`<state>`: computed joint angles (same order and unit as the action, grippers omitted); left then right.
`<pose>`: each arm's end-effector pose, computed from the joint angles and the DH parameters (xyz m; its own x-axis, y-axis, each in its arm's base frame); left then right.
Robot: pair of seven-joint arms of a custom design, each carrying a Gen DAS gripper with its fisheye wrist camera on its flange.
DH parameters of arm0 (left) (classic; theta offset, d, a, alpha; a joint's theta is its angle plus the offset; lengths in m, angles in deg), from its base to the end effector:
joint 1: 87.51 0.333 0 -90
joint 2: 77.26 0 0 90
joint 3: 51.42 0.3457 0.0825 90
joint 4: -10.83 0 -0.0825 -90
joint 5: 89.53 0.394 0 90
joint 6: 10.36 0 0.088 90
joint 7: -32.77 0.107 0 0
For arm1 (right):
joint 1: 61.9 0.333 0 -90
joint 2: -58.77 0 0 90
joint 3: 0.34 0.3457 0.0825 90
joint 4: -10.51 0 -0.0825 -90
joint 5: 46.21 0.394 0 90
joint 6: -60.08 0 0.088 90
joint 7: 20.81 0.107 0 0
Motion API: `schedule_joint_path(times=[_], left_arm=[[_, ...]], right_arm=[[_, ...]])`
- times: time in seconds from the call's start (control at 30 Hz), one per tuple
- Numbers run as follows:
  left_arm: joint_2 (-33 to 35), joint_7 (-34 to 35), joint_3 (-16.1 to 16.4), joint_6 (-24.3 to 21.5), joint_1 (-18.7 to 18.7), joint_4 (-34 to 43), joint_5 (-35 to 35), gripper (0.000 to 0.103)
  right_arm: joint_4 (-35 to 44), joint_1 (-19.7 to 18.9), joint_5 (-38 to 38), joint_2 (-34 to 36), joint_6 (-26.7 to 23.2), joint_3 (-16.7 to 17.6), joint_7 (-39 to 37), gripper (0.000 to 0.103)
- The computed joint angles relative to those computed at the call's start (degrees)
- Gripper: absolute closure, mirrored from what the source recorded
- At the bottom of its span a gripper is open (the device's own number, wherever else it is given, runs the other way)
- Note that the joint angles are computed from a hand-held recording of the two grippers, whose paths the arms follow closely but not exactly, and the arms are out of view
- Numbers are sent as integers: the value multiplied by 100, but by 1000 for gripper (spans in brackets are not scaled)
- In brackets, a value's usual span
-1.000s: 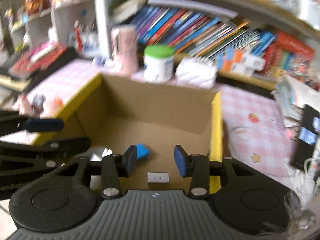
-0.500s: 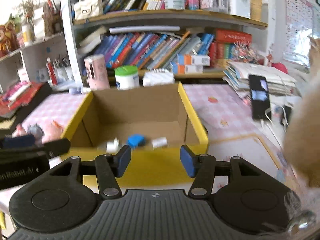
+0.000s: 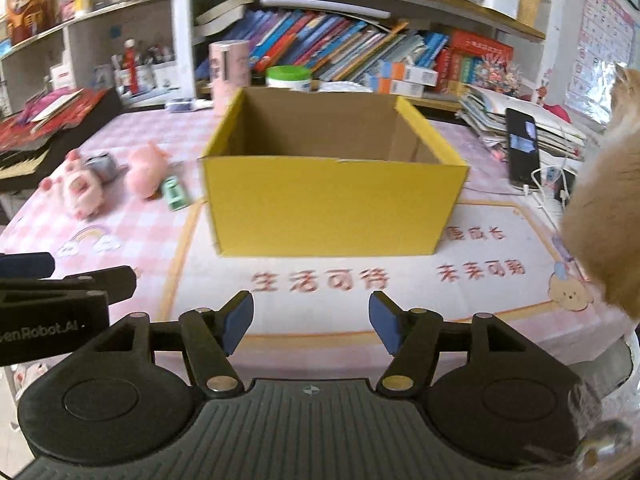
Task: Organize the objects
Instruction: 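Move both tools back toward the pink plush toys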
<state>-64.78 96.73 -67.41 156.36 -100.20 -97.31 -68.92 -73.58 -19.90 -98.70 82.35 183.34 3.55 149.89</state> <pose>0.5856 -0.3277 0.5153 -0.3551 -0.9313 0.0807 -0.6570 0.1873 -0.7303 0.5397 0.4968 0.5115 -0.2155 -0.9755 0.0436 -0.6609 0.1128 -0.7419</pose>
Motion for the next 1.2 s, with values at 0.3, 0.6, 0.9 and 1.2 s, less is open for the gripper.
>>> schedule_joint_path(times=[0.3, 0.6, 0.9, 1.2], left_arm=[[-712, 168, 173, 146, 257, -889, -182, 20], [-1212, -49, 497, 357, 383, -1455, 85, 20], [-1367, 40, 653, 569, 465, -1641, -108, 20], [-1037, 572, 568, 575, 515, -1376, -745, 20]], right_arm=[[706, 361, 143, 497, -38, 14, -56, 39], [1698, 763, 367, 1148, -20, -181, -415, 36], [2702, 1100, 545, 1725, -147, -471, -875, 36], [3276, 1161, 824, 2065, -365, -656, -1244, 36]])
